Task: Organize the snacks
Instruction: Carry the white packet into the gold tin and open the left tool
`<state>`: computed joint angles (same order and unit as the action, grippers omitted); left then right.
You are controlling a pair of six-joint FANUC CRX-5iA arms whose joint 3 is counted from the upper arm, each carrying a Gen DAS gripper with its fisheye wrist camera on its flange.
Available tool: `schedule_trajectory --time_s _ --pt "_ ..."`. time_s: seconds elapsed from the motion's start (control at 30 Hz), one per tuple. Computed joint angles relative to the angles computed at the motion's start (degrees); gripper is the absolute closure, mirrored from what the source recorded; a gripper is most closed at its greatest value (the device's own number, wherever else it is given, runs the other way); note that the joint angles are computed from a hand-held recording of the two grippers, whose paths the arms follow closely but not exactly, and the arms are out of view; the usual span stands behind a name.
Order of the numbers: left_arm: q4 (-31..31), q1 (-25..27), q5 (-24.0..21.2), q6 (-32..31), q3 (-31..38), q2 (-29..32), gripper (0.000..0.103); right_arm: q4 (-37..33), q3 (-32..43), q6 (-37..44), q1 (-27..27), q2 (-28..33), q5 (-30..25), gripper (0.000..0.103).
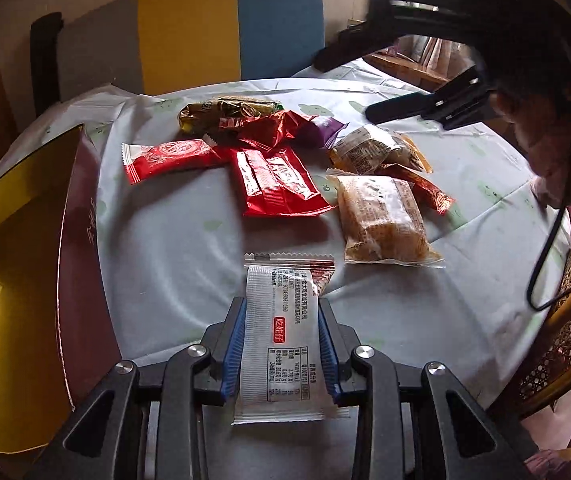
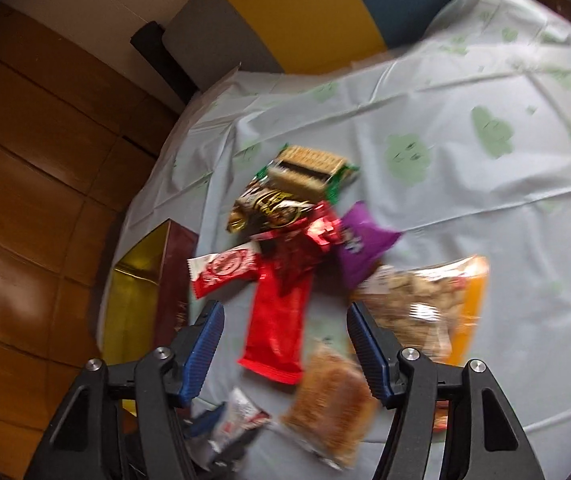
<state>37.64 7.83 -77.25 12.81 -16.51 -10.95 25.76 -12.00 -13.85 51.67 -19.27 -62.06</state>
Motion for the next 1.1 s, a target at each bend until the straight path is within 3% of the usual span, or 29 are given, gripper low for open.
schedule_trajectory --time_s 0.23,0.37,0.57,0.8,1.0,1.1 --pt "1.3 0.2 0.1 -0.2 -0.9 -0.1 0.069 -3.5 3.6 -1.3 -6.9 7.5 0.5 0.042" --pt "1.8 0.5 -0.6 0.2 -0.6 0.4 0.069 -4.6 5.2 -0.5 -8.4 10.2 -1.6 0.073" --pt "2.2 0.6 -1.1 0.5 -0.6 0.6 0.069 -0.5 5.6 3.8 -5.4 9.2 -4.2 0.075" --pt "3.0 1.0 -2.7 2.7 1.6 1.6 0.07 1.8 6.3 11.2 -0.1 6.0 -11.2 0.075" --pt "9.9 4.9 -9.0 12.2 10.1 6.9 0.07 1.8 4.7 14.8 3.6 4.4 -12.2 0.075" --pt "11.8 5.9 -7.7 16.9 14.5 9.6 0.07 1.4 5.2 16.9 4.2 5.2 -12.5 0.075"
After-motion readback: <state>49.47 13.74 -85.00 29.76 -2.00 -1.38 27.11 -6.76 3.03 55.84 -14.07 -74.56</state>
